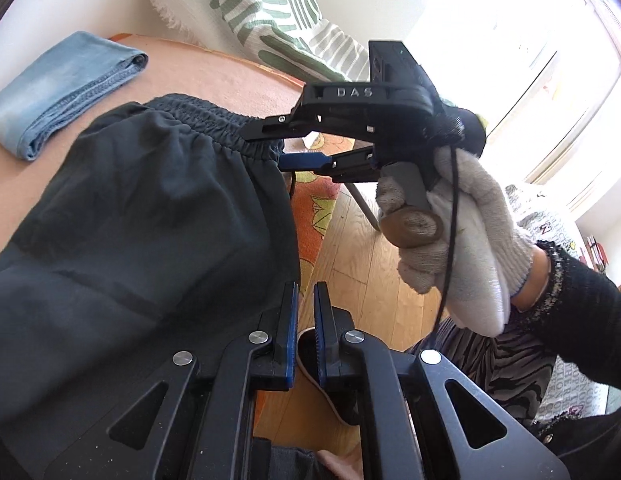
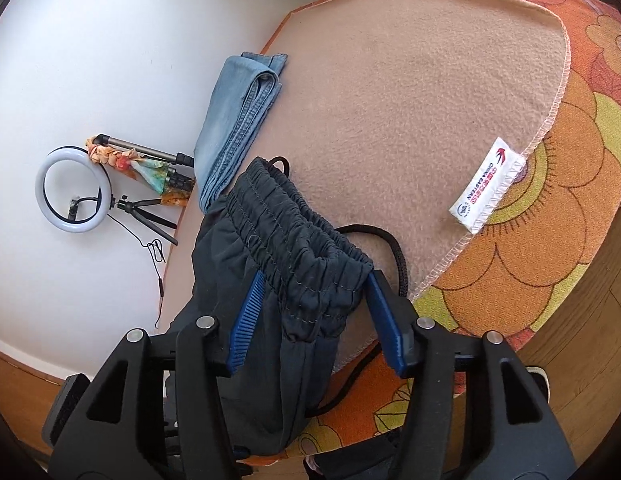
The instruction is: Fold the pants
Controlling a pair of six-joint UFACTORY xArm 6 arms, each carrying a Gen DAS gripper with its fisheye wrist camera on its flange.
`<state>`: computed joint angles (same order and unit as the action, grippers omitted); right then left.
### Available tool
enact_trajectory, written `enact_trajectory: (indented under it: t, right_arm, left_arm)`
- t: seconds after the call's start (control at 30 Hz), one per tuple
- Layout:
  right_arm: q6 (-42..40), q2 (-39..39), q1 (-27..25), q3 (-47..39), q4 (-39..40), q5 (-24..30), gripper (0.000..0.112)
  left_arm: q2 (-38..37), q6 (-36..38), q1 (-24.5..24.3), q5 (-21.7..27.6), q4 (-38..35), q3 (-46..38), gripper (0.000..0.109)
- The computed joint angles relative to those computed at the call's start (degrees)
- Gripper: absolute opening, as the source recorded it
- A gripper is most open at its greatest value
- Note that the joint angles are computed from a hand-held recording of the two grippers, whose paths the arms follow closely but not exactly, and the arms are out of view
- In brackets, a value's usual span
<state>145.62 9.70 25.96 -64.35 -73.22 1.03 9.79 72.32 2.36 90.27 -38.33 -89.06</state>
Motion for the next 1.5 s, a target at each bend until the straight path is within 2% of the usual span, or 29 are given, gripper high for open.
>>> enact_trajectory:
  t: [0.1,0.13,0.2,0.23,0.3,0.4,0.47,0.57,0.63,0.7,0.73,0.8,0.87,0.93,1.0,1.07,1.17,1.2,1.23,1.33,1.4,1.47,1.5]
  right_arm:
    - [-1.80,0.82,1.19,-1.54,-0.68,2.86,0.058]
    - [-0.19,0.81,1.40,-1.78,-2.38,3.47,0.058]
    - [2.02,0.66,1.86,-1.96,-4.18,4.71,0.057]
    - [0.34,0.62,2.20,-1.89,-2.74,5.50,0.053]
    - [-4.60,0.72,3.00,-1.58,1.99,7.26,0.038]
    - [-2.72,1.00,3.27,-1.90,1.45,7.75,0.025]
    - [-4.58,0.52,4.12,-1.99,3.55,9.78,0.022]
    - [-11.79,-1.31,7.00,-2.71,9.89,16.84,0.019]
    - [-17.69,-3.55,10.56,-4.26,12.50,26.60,0.018]
    - [-19.19,-5.63,14.19,-5.54,11.23,36.35,0.017]
    - [-18.56,-6.30,15.20,-5.37,11.23,38.88,0.017]
    - [-20.91,-5.92,15.67,-5.28,16.09,41.03,0.017]
    - [-24.20,-5.00,14.69,-4.34,22.57,39.01,0.017]
    - [-24.91,-5.57,14.33,-2.16,25.54,37.59,0.020]
    - [-27.99,-6.50,13.97,-1.08,28.85,36.91,0.026]
    - [-29.65,-8.15,14.48,-0.70,30.63,39.28,0.029]
    - [-31.29,-9.74,17.10,-3.36,28.89,48.93,0.029]
    - [-30.69,-10.41,17.29,-3.60,27.20,49.18,0.029]
    - [-29.93,-10.94,16.79,-3.55,25.24,47.03,0.029]
    - [-35.66,-7.79,13.54,-8.01,23.77,37.89,0.031]
    - [-46.70,-2.30,11.38,-14.59,28.15,31.69,0.035]
    - [-58.69,6.21,9.73,-22.96,35.35,23.74,0.047]
    - [-64.68,10.55,9.63,-27.90,39.49,22.71,0.049]
  left_arm:
    - [1.96,-0.29,6.68,2.70,-3.48,-6.00,0.011]
    - [2.78,-0.80,9.14,2.33,-4.70,-8.00,0.016]
    - [4.88,-2.43,13.73,-0.04,-6.22,-11.98,0.018]
    - [6.85,-3.84,15.93,-0.99,-6.64,-14.58,0.018]
    - [11.39,-8.38,20.23,-1.14,-6.67,-20.99,0.018]
    - [17.38,-13.82,24.07,-2.65,-4.86,-28.62,0.018]
    - [19.69,-15.92,25.81,-1.99,-3.40,-30.89,0.018]
    - [19.79,-13.91,27.28,-1.28,-1.47,-28.85,0.018]
    - [17.48,-11.48,27.14,-2.46,-0.23,-24.45,0.018]
    - [17.52,-10.43,27.39,-1.25,0.39,-23.51,0.018]
    - [17.62,-9.98,27.28,-0.86,1.11,-23.12,0.018]
    - [17.38,-9.13,26.87,-1.39,2.88,-21.37,0.018]
    - [17.25,-8.81,26.57,-1.04,4.00,-20.39,0.018]
    - [16.87,-8.34,26.54,-0.57,4.59,-19.55,0.018]
    - [16.42,-7.70,26.59,-0.73,4.46,-18.80,0.018]
    - [17.16,-8.41,26.81,0.28,4.10,-19.87,0.018]
    - [17.69,-9.67,27.06,1.09,3.52,-20.65,0.018]
    - [17.23,-10.03,27.10,0.55,3.43,-20.26,0.018]
    - [17.00,-10.18,27.10,0.12,3.10,-20.23,0.018]
    - [17.83,-10.84,27.58,0.62,1.36,-22.83,0.018]
    - [18.88,-12.18,27.33,0.60,0.33,-25.30,0.018]
    - [20.39,-14.33,26.97,0.59,-1.07,-28.35,0.018]
    - [21.16,-15.12,26.68,0.53,-1.87,-29.82,0.018]
